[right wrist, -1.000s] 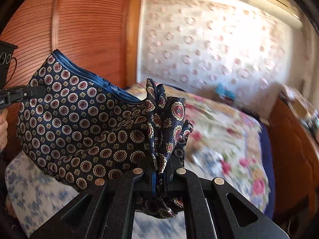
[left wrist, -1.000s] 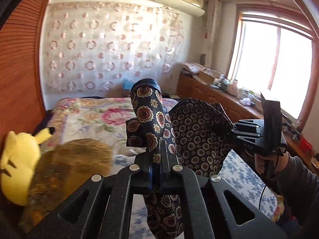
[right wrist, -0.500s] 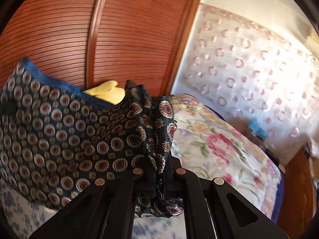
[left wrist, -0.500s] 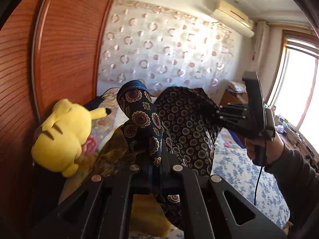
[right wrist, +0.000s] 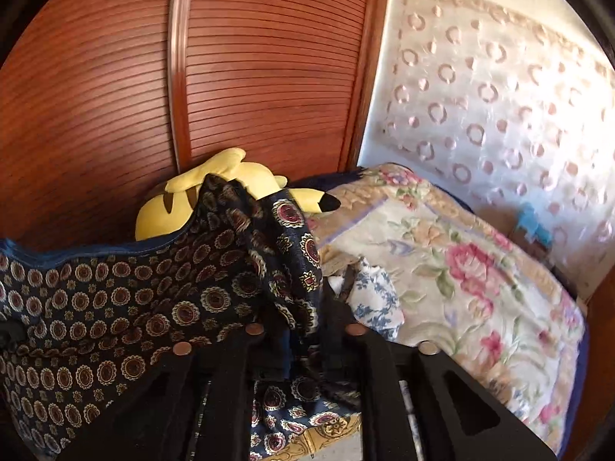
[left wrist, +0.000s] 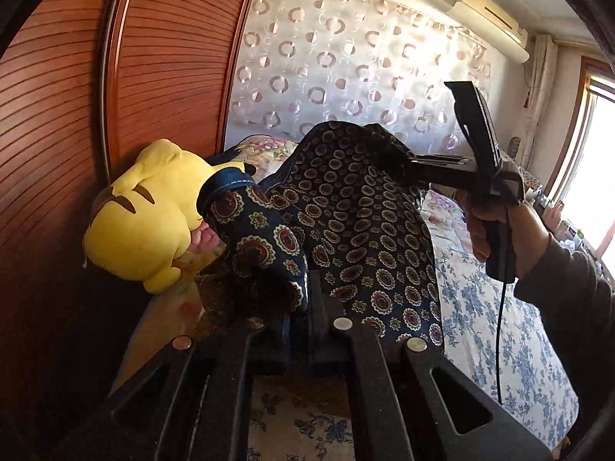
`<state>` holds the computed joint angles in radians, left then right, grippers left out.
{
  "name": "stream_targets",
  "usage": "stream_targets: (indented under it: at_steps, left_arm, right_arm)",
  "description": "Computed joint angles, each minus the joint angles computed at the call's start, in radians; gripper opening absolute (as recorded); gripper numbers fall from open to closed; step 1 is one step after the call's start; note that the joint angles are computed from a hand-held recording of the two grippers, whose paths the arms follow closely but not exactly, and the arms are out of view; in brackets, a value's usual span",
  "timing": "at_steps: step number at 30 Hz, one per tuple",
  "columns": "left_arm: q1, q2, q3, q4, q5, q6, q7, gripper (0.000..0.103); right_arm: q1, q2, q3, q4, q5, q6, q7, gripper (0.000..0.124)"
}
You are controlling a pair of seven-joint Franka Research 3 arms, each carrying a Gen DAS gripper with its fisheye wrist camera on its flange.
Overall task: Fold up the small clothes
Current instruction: 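Lower the shirt bundle onto the stack beside the plush toy and open both grippers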
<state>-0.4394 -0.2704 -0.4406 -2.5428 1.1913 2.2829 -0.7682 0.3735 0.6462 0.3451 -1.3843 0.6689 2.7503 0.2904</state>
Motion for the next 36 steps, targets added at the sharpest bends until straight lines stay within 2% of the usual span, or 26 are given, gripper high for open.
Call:
stream_targets:
  at_steps: [4,6,8,10,11,13,14,15,20,24,28,31,36]
  left_arm:
    - [-0.009,0.006,-0.005,0.019,-0.022,-0.045,0.063,0.006]
    - [-0.015,0.009,-0.011,0.027,-0.033,-0.070,0.080,0.012]
    - [-0.022,0.008,-0.021,0.031,-0.036,-0.109,0.092,0.018]
    - [-0.034,0.006,-0.035,0.037,-0.032,-0.157,0.095,0.034]
    - [-0.038,0.004,-0.037,0.039,-0.029,-0.172,0.099,0.047]
    - [-0.044,0.007,-0.031,0.046,-0.037,-0.189,0.123,0.058]
    - [-0.044,0.002,-0.024,0.043,-0.034,-0.183,0.130,0.074]
    - [-0.042,-0.003,-0.020,0.039,-0.027,-0.179,0.127,0.080]
    - [-0.030,0.017,0.001,0.038,-0.046,-0.166,0.151,0.086]
    - [-0.018,0.039,0.021,0.017,-0.075,-0.113,0.144,0.086]
    - [-0.010,0.062,0.028,0.004,-0.083,-0.073,0.120,0.087]
    - [-0.004,0.070,0.034,-0.001,-0.077,-0.048,0.105,0.091]
    - [-0.004,0.076,0.033,0.004,-0.080,-0.047,0.105,0.091]
  right_arm:
    - [-0.021,-0.024,0.034,-0.029,0.057,0.052,-0.009,0.044]
    - [-0.063,-0.048,0.083,-0.062,0.123,0.077,-0.073,0.046]
    - [-0.116,-0.082,0.150,-0.115,0.229,0.109,-0.189,0.049]
    - [-0.153,-0.106,0.189,-0.144,0.326,0.097,-0.285,0.051]
    - [-0.171,-0.117,0.200,-0.155,0.362,0.058,-0.317,0.051]
    - [-0.172,-0.128,0.185,-0.163,0.380,-0.019,-0.323,0.054]
    - [-0.156,-0.132,0.163,-0.166,0.368,-0.038,-0.308,0.054]
    - [-0.139,-0.130,0.141,-0.161,0.354,-0.049,-0.297,0.054]
    - [-0.046,-0.100,0.051,-0.122,0.309,-0.084,-0.260,0.055]
    - [0.000,-0.054,0.001,-0.048,0.234,-0.109,-0.198,0.066]
    - [0.031,-0.019,-0.020,-0.001,0.164,-0.085,-0.138,0.075]
    - [0.022,-0.033,-0.026,-0.016,0.129,-0.086,-0.100,0.076]
    - [0.064,0.019,-0.061,0.040,0.015,-0.070,0.022,0.080]
